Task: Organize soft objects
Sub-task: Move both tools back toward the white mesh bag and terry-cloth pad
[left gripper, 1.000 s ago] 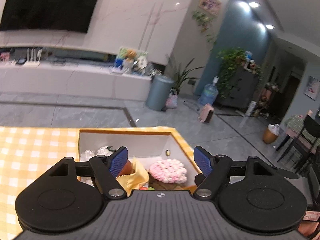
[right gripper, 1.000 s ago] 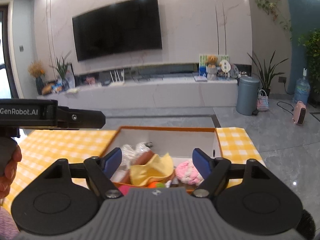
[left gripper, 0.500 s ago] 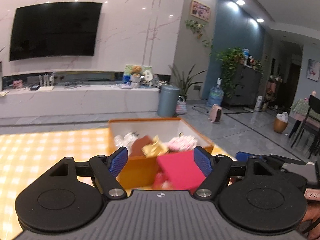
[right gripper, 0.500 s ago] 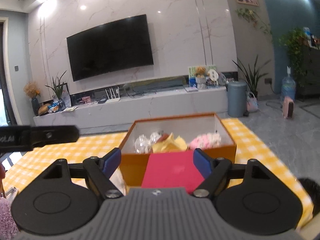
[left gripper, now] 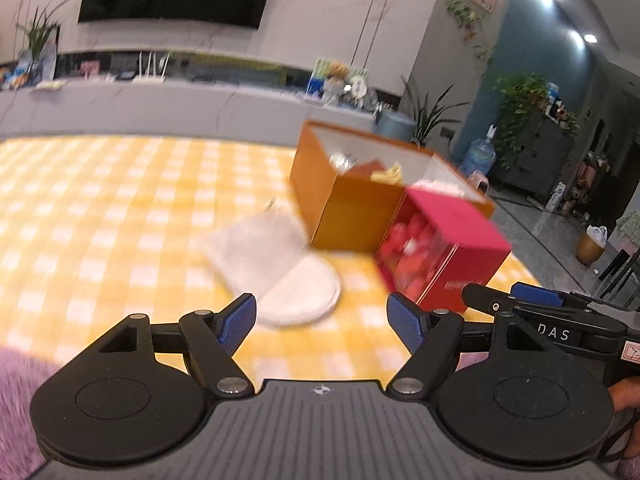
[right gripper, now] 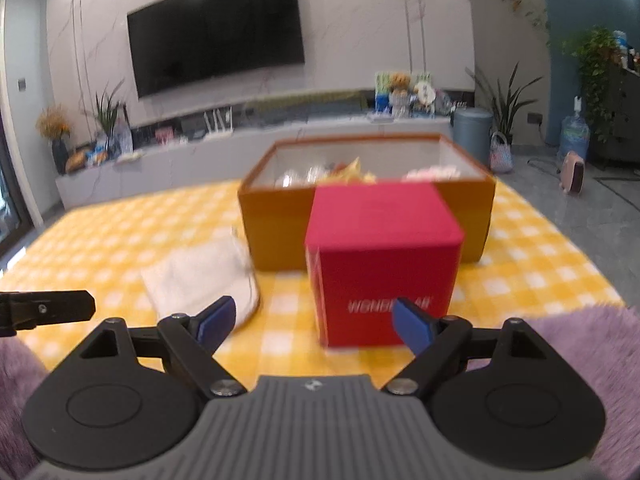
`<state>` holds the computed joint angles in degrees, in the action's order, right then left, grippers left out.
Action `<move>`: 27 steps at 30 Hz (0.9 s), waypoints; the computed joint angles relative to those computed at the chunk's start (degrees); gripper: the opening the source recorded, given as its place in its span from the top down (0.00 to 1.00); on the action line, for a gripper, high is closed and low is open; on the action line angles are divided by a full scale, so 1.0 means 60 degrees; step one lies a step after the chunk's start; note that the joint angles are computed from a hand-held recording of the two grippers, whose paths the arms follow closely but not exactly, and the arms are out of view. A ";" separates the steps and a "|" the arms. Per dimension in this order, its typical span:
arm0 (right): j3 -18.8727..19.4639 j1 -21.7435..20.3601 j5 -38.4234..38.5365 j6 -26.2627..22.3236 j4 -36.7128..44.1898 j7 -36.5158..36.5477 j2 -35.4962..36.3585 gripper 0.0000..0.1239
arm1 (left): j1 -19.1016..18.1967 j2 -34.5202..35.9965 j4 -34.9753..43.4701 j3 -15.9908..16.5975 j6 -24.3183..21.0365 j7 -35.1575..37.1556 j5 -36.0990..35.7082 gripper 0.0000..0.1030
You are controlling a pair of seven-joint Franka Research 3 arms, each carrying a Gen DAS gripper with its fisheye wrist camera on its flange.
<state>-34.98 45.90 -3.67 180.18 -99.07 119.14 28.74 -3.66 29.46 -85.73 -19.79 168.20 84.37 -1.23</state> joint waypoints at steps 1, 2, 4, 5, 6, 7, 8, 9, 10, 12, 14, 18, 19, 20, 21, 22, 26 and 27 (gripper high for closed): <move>0.0195 -0.0142 0.0011 -0.0157 0.0048 -0.0107 -0.0006 0.32 | 0.0084 -0.0091 -0.0195 -0.0039 -0.0026 0.0016 -0.0054 0.17; 0.0421 -0.0320 -0.0005 -0.0313 0.0098 -0.0190 -0.0018 0.32 | 0.0113 -0.0045 -0.0136 -0.0056 -0.0168 0.0007 -0.0102 0.17; 0.0806 -0.0647 -0.0115 -0.0475 0.0166 -0.0238 -0.0047 0.32 | 0.0329 0.0041 -0.0088 -0.0280 -0.0257 0.0137 -0.0385 0.17; 0.0891 -0.0727 -0.0207 -0.0506 0.0206 -0.0204 -0.0031 0.32 | 0.0400 -0.0074 -0.0365 -0.0345 -0.0142 0.0178 -0.0514 0.17; 0.0973 -0.0808 -0.0301 -0.0536 0.0256 -0.0183 -0.0013 0.32 | 0.0460 -0.0125 -0.0537 -0.0388 -0.0027 0.0227 -0.0593 0.17; 0.1110 -0.0938 -0.0366 -0.0583 0.0327 -0.0192 0.0001 0.32 | 0.0474 -0.0103 -0.0500 -0.0398 -0.0073 0.0244 -0.0630 0.17; 0.1154 -0.0958 -0.0448 -0.0592 0.0348 -0.0121 0.0028 0.32 | 0.0534 -0.0091 -0.0514 -0.0450 -0.0103 0.0310 -0.0696 0.17; 0.1280 -0.1062 -0.0497 -0.0651 0.0426 -0.0115 0.0061 0.32 | 0.0518 -0.0059 -0.0467 -0.0428 -0.0176 0.0312 -0.0715 0.17; 0.1428 -0.1178 -0.0536 -0.0720 0.0534 -0.0119 0.0103 0.32 | 0.0467 -0.0054 -0.0454 -0.0362 -0.0241 0.0271 -0.0708 0.17; 0.1782 -0.1472 -0.0584 -0.0787 0.0700 -0.0183 0.0167 0.32 | 0.0355 0.0006 -0.0317 -0.0249 -0.0423 0.0188 -0.0686 0.17; 0.2192 -0.1801 -0.0587 -0.0852 0.0940 -0.0338 0.0268 0.33 | 0.0252 0.0078 -0.0169 -0.0126 -0.0582 0.0110 -0.0645 0.17; 0.3371 -0.2652 -0.0384 -0.0836 0.1422 -0.1252 0.0467 0.34 | -0.0135 0.0219 0.0292 0.0332 -0.1076 -0.0148 -0.0259 0.18; 0.3648 -0.2842 -0.0301 -0.0859 0.1573 -0.1545 0.0542 0.35 | -0.0375 0.0273 0.0540 0.0613 -0.1387 -0.0336 0.0041 0.21; 0.4021 -0.3101 -0.0203 -0.0859 0.1745 -0.1955 0.0637 0.36 | -0.0549 0.0350 0.0820 0.0822 -0.1692 -0.0430 0.0326 0.23; 0.4240 -0.3245 -0.0111 -0.0855 0.1909 -0.2273 0.0741 0.36 | -0.0567 0.0425 0.1017 0.0841 -0.1835 -0.0337 0.0452 0.24; 0.4318 -0.3277 -0.0047 -0.0888 0.2106 -0.2510 0.0869 0.37 | -0.0503 0.0498 0.1189 0.0770 -0.1900 -0.0105 0.0497 0.24; 0.4855 -0.3649 0.0268 -0.1394 0.3443 -0.3664 0.1642 0.45 | -0.0528 0.0998 0.2165 0.0836 -0.2252 0.0759 0.0874 0.24; 0.4965 -0.3731 0.0386 -0.1596 0.3889 -0.3865 0.1895 0.45 | -0.0592 0.1247 0.2625 0.0914 -0.2512 0.1001 0.1038 0.24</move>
<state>-5.19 23.52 -1.36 170.61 -75.74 95.95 40.12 -7.21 36.95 -69.98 -14.31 153.13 90.37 5.00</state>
